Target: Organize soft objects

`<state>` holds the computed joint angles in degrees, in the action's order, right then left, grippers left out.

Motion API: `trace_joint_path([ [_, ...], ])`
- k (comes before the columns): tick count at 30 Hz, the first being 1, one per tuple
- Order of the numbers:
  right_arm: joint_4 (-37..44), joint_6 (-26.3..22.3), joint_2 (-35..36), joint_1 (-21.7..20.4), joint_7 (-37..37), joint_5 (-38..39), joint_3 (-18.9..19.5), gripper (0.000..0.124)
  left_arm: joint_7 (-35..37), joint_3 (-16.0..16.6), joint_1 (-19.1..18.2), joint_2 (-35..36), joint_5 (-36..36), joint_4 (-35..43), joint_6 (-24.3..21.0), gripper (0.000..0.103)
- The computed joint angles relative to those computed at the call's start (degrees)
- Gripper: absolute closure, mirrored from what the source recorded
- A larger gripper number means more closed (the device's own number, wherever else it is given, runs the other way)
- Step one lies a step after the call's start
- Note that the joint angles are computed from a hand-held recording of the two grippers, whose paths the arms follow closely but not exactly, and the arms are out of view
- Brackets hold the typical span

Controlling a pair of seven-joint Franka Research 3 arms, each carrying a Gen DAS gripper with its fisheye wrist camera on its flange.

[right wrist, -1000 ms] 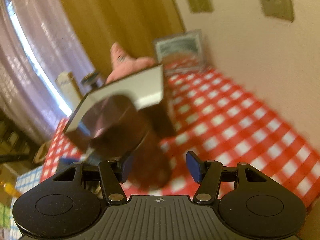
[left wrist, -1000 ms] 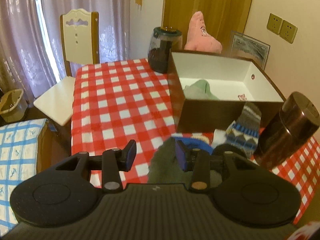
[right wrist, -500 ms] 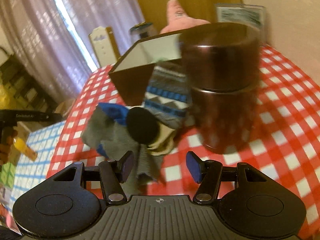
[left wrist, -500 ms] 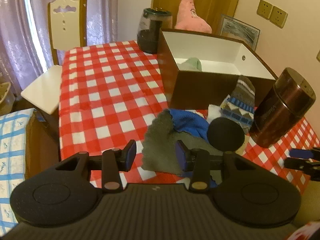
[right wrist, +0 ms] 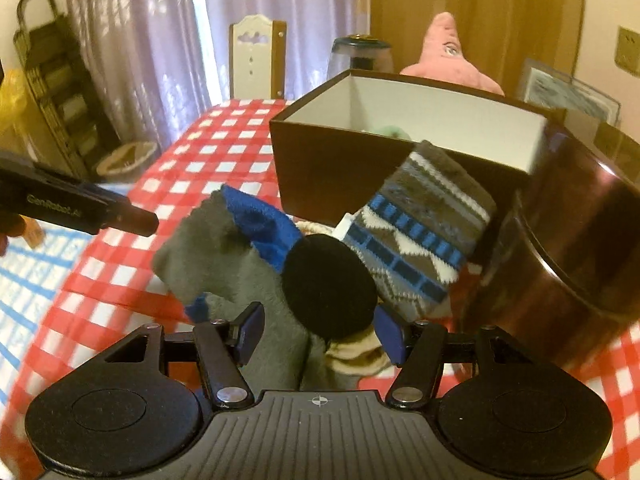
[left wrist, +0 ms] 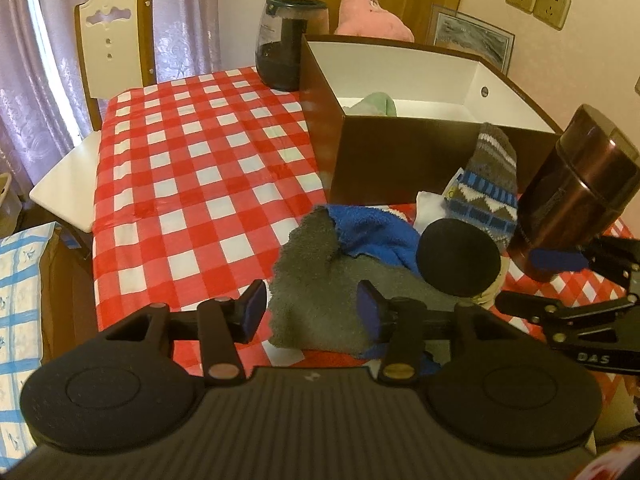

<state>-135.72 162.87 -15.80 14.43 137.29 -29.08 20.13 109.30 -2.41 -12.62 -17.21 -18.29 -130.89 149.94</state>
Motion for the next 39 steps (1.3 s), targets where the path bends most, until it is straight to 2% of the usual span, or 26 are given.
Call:
trace_joint_path([
  [2, 1.1, -0.3, 1.4, -1.3, 0.9, -3.0, 1.0, 0.056, 0.2, 0.0, -0.1, 0.9, -0.2, 0.3, 0.3, 0.055],
  [6, 4.0, -2.0, 4.9, -1.0, 2.0, -8.5, 0.4, 0.052, -1.0, -0.8, 0.7, 3.0, 0.7, 1.3, 0.6, 0.055],
  [13, 9.0, -5.8, 11.0, 2.7, 2.5, -17.5, -2.6, 0.052, -0.8, -1.6, 1.5, 5.8, 0.7, 2.8, 0.6, 0.054],
  [17, 11.4, -9.6, 13.8, 5.9, 1.4, -20.6, -4.4, 0.052, -0.5, -2.0, 2.1, 6.7, 0.3, 3.4, 0.0, 0.053],
  [19, 11.6, -9.9, 14.5, 7.3, 0.8, -20.6, -5.7, 0.053, 0.1, -2.1, 2.2, 7.0, -0.3, 3.5, -0.1, 0.051],
  [21, 11.1, -8.9, 14.4, 8.5, 1.9, -21.0, -7.3, 0.061, 0.8, -2.1, 2.3, 7.1, -0.9, 3.5, 0.0, 0.046],
  [24, 9.9, -7.3, 13.3, 9.5, 3.7, -21.5, -8.9, 0.066, 1.5, -2.3, 2.5, 7.3, -1.3, 3.4, 0.5, 0.045],
  [27, 8.2, -5.2, 10.9, 9.1, 6.8, -20.9, -9.4, 0.098, 2.2, -2.4, 2.7, 7.9, -1.6, 3.6, 0.9, 0.045],
  [28, 7.6, -4.7, 10.0, 8.8, 7.9, -19.9, -9.3, 0.104, 2.2, -2.5, 2.7, 8.2, -1.6, 3.8, 1.0, 0.045],
  [31, 5.5, -3.0, 7.6, 7.6, 8.1, -14.4, -9.0, 0.105, 2.1, -2.7, 3.2, 9.7, -1.8, 4.4, 1.4, 0.045],
  [34, 3.2, 0.1, 5.8, 6.4, 7.1, -9.2, -8.3, 0.105, 2.2, -3.1, 3.6, 10.9, -2.3, 4.9, 1.2, 0.056],
  [37, 1.4, 3.6, 4.7, 5.5, 3.9, -6.3, -7.3, 0.105, 3.3, -3.5, 3.9, 11.8, -4.1, 5.2, 0.6, 0.08],
  [38, 1.0, 4.1, 4.4, 5.9, 1.6, -4.4, -7.2, 0.105, 3.8, -3.6, 3.9, 11.9, -4.6, 5.2, 0.2, 0.095],
  [39, 0.7, 4.4, 4.4, 7.3, -2.7, -0.5, -7.9, 0.105, 5.2, -3.6, 3.8, 11.7, -5.9, 5.1, -0.4, 0.099],
])
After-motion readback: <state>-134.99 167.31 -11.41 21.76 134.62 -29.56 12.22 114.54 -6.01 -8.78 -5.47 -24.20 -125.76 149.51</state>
